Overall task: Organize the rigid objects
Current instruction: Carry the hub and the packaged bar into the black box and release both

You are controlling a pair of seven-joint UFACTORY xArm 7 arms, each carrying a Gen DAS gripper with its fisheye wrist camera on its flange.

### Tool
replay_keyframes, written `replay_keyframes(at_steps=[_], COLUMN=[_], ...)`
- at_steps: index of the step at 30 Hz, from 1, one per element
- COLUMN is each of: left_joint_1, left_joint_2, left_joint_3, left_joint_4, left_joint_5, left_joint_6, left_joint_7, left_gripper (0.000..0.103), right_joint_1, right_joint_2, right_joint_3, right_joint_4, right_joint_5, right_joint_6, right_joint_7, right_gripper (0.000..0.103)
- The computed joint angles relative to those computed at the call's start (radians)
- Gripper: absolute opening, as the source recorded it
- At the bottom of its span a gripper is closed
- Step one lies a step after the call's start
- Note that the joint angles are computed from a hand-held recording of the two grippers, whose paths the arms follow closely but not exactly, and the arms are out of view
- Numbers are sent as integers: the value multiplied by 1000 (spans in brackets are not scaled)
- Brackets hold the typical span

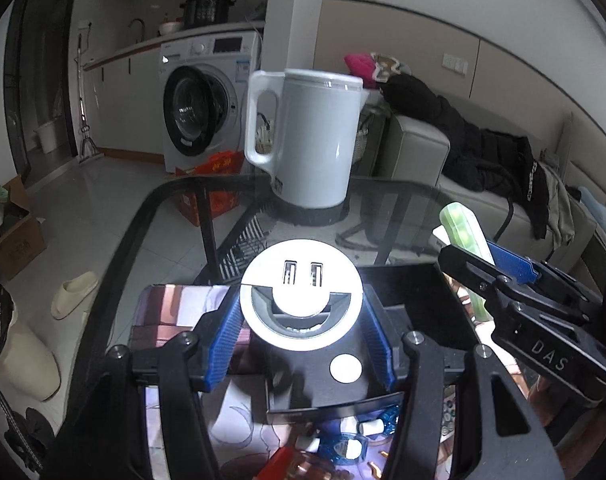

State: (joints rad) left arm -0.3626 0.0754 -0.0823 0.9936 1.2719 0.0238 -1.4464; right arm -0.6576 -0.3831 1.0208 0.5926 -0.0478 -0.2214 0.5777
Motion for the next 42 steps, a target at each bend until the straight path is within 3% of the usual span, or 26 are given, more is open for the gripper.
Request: replay_keyframes(at_steps=[4,5,6,7,10,13,16,19,21,23,26,31,39,42], left_joint_1=[6,26,11,-34,-63,-86,-110,-83,-62,-90,-111,-73,-87,-93], left_joint_2=[52,64,70,70,72,71,68,71,77,75,74,59,35,34], left_joint_3=[-41,-73,-63,-22,2,23,45,15,-7,23,37,-17,-7,1], left_joint_4=[1,4,9,16,21,21,24,13,0,-2,0,-30,-56,-57], left_joint_5=[-277,-330,-341,-311,-348,-375,-336,-433,-542,-530,-516,-689,-664,-642], left_joint_6=[27,43,53,64,74,79,97,95,79,76,96,109,114,115], left_joint_7=[267,323,338,321,355,375,347,418,501,493,490,642,627,587], left_gripper=[56,56,56,56,56,56,56,56,56,56,56,55,55,60], right_joint_1=[-83,-103,-113,-115,-53,-35,37,46,112,161,178,223,356,416], right_joint_2=[74,84,97,114,170,171,197,202,218,226,226,225,213,216], right_joint_3=[73,88,95,94,22,0,-68,-75,-135,-187,-207,-247,-367,-427], right_joint_4=[43,43,47,50,46,42,41,44,49,47,48,58,60,56], right_joint_5=[-50,-69,-88,-106,-147,-181,-197,-231,-241,-251,-286,-340,-392,-400], right_joint_6=[72,73,82,93,104,106,112,121,131,130,136,172,227,226], right_joint_7=[-1,5,6,8,9,17,22,47,54,66,92,127,159,161], right_gripper=[55,55,55,55,54,54,54,54,54,54,54,54,54,54])
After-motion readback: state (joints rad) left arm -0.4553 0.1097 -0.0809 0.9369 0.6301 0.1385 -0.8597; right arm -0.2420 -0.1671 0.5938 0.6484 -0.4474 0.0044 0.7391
